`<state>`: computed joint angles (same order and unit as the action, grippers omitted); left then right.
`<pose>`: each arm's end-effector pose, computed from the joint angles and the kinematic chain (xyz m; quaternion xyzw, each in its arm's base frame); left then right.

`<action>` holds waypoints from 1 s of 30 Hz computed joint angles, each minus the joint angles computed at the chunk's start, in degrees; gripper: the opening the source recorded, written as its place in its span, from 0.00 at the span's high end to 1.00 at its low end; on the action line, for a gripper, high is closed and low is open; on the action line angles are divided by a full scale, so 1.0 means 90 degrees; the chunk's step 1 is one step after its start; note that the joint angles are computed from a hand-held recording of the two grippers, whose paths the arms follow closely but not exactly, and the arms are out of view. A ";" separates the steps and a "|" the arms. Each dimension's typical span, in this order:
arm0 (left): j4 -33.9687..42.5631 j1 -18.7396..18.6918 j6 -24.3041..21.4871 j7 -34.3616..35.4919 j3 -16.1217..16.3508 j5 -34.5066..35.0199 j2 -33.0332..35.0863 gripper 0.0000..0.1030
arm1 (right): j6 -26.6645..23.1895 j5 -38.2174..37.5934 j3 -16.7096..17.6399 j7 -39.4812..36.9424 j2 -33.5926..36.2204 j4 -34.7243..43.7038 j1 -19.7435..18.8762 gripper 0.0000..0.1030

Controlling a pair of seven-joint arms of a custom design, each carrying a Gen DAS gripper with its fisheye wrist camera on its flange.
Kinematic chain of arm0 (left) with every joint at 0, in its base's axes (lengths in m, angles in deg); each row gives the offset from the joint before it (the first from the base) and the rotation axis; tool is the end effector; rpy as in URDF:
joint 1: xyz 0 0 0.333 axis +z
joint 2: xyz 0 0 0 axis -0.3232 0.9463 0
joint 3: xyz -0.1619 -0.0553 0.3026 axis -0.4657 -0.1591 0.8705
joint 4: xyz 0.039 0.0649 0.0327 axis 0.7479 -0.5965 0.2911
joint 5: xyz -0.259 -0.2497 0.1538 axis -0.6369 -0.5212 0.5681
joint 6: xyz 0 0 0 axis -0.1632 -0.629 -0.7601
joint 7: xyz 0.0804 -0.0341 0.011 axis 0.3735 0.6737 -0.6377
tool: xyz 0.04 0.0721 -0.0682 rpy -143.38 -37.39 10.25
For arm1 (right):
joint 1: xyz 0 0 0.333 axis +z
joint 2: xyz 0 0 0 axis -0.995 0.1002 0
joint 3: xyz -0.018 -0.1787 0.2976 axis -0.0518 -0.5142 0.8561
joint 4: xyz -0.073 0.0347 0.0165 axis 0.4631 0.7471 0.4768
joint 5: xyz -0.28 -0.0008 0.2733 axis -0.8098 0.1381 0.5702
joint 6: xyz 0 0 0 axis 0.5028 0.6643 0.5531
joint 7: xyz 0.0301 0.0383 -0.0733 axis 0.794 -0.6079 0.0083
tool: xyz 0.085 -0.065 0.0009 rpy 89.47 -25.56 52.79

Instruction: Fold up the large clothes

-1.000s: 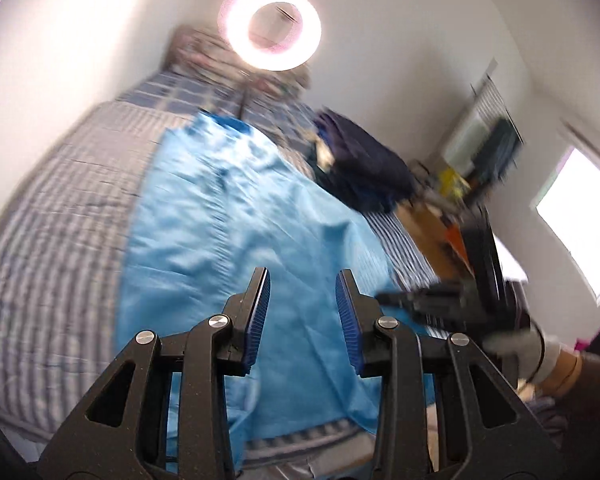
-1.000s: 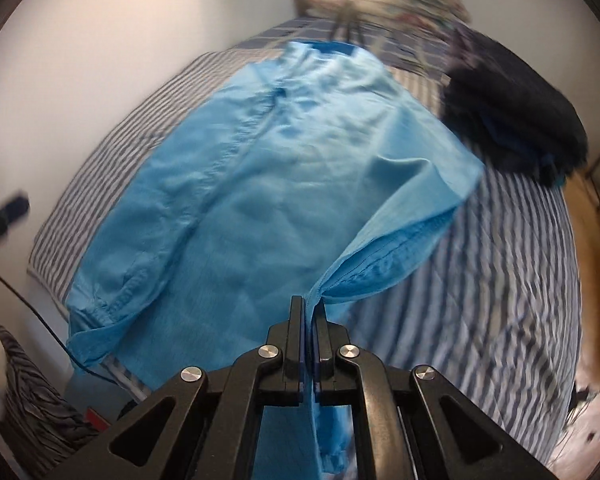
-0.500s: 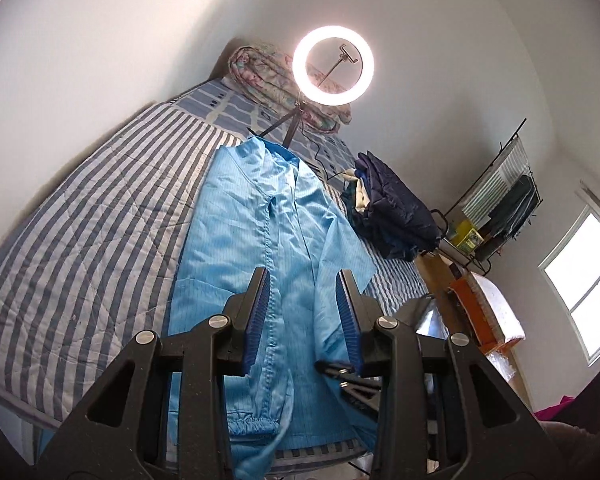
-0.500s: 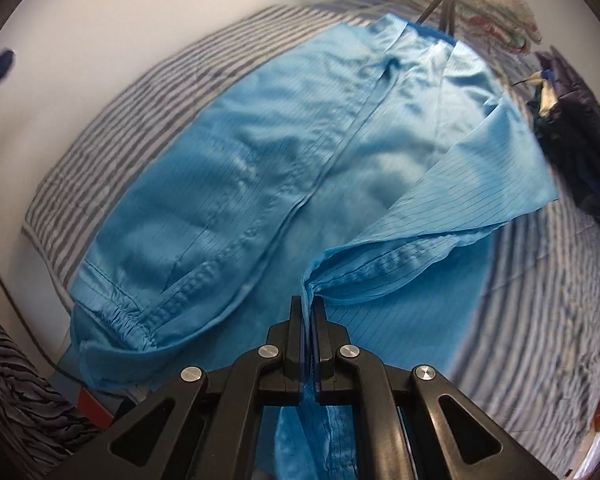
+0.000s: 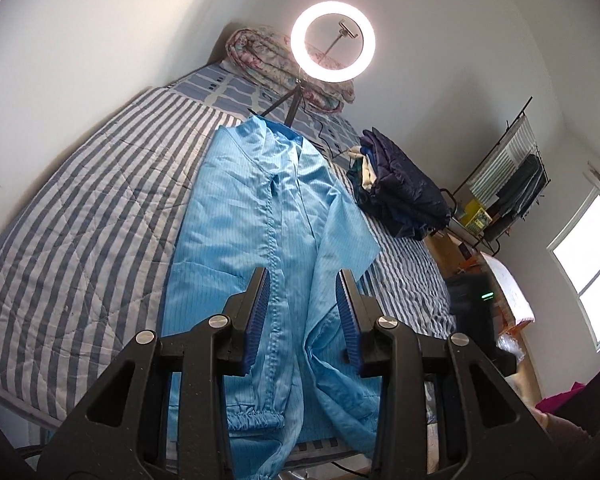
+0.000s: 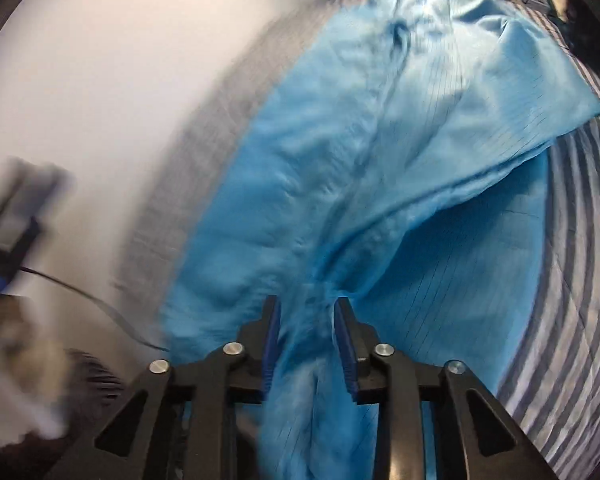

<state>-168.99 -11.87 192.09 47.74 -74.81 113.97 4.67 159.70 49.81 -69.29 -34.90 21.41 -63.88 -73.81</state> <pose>0.3628 -0.3076 0.5528 -0.7366 0.4800 -0.4541 0.1441 0.4835 0.1108 0.4961 -0.8235 0.4609 0.1611 0.2889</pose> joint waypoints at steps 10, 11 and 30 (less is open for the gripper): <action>0.0673 -0.0210 0.0194 0.0041 -0.0145 0.0421 0.1199 0.66 | 0.0428 0.0056 -0.0540 0.0204 -0.0154 0.0004 -0.0677 0.73; 0.0847 -0.0251 0.0057 0.0058 -0.0204 0.0589 0.1397 0.66 | 0.0465 0.0141 -0.0554 0.0234 -0.0007 0.0112 -0.0707 0.70; 0.2490 -0.2068 -0.1204 0.2300 0.0481 -0.0123 0.3883 0.66 | 0.1208 0.1882 0.0090 0.0979 0.2621 0.2143 -0.1462 0.41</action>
